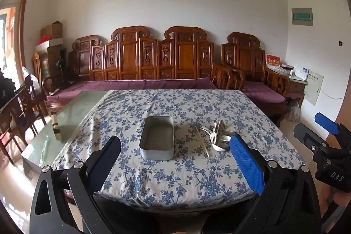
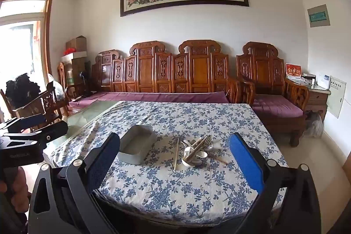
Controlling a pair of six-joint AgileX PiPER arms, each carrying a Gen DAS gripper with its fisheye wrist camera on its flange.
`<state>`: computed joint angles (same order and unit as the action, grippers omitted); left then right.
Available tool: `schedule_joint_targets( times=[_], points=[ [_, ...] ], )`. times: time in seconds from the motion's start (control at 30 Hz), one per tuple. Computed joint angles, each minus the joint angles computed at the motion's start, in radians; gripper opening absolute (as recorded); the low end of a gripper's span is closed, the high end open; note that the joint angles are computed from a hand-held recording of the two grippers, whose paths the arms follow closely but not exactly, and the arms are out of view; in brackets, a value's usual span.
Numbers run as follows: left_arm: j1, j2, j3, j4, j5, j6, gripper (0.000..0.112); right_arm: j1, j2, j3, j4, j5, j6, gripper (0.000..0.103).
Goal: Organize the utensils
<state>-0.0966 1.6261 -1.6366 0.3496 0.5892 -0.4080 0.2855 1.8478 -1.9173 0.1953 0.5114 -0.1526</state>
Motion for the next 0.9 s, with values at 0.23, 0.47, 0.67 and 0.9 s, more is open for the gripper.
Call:
schedule_joint_targets(
  times=[0.23, 0.47, 0.67, 0.9],
  points=[
    [-0.002, 0.000, 0.001, 0.010, 0.000, -0.003, 0.097, 0.000, -0.002, -0.006, -0.004, 0.002, 0.006, 0.100],
    [-0.006, 0.000, -0.001, 0.015, 0.003, -0.008, 0.097, 0.002, 0.017, -0.064, -0.019, 0.039, 0.024, 0.100],
    [-0.010, -0.006, -0.005, 0.017, 0.014, -0.009, 0.097, 0.007, -0.003, -0.030, -0.023, 0.020, 0.031, 0.100],
    [-0.013, -0.001, -0.003, 0.023, 0.007, -0.017, 0.097, 0.003, -0.011, -0.013, -0.006, 0.011, 0.015, 0.100]
  ],
)
